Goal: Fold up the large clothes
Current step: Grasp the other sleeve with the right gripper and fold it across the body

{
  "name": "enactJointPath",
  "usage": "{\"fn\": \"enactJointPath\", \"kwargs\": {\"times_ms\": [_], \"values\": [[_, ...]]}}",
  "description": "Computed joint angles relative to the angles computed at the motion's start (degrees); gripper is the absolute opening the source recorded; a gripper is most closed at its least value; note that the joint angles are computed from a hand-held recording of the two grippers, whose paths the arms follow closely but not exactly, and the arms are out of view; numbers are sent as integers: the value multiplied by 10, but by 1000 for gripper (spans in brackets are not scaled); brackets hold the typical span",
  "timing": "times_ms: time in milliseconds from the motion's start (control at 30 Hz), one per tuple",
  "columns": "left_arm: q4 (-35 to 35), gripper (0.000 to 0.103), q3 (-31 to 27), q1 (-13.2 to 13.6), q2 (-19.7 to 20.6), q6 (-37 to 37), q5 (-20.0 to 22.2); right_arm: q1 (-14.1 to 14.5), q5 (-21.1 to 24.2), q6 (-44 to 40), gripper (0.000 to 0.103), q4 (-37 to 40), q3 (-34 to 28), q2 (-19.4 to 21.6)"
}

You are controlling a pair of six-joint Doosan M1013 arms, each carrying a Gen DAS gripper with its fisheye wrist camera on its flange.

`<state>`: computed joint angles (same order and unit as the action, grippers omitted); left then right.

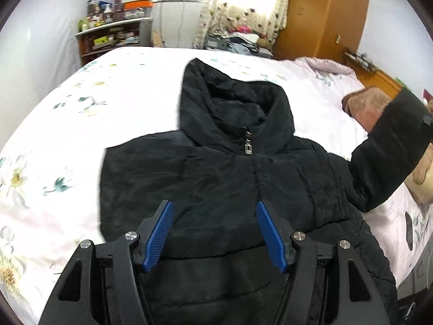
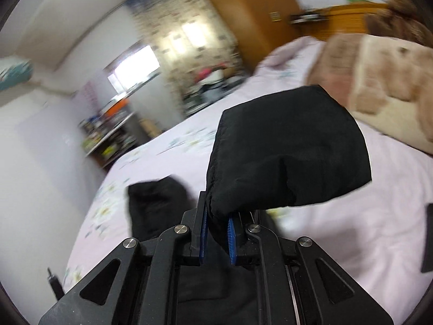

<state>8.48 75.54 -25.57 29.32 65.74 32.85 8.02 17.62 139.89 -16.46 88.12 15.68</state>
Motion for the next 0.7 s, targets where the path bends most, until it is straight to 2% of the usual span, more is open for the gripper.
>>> {"fn": "enactJointPath", "kwargs": {"times_ms": [200,333,433,467,567,700], "values": [[14,66,40,19,-29,-39,-16,43,51,-230,12,197,-72,68],[31,66,61,30,-42,-67,-24,64,109,-315,13,268,-115,123],[31,66,72,38,-47,-75,-25,69,150,-372,17,323,-139,158],[32,66,73,38,-47,-78,-23,71,165,-389,21,342,-147,170],[19,66,76,43,-47,-71,-23,74,185,-420,43,383,-148,187],[2,66,71,44,-45,-56,-28,77,178,-470,53,419,-141,181]]}}
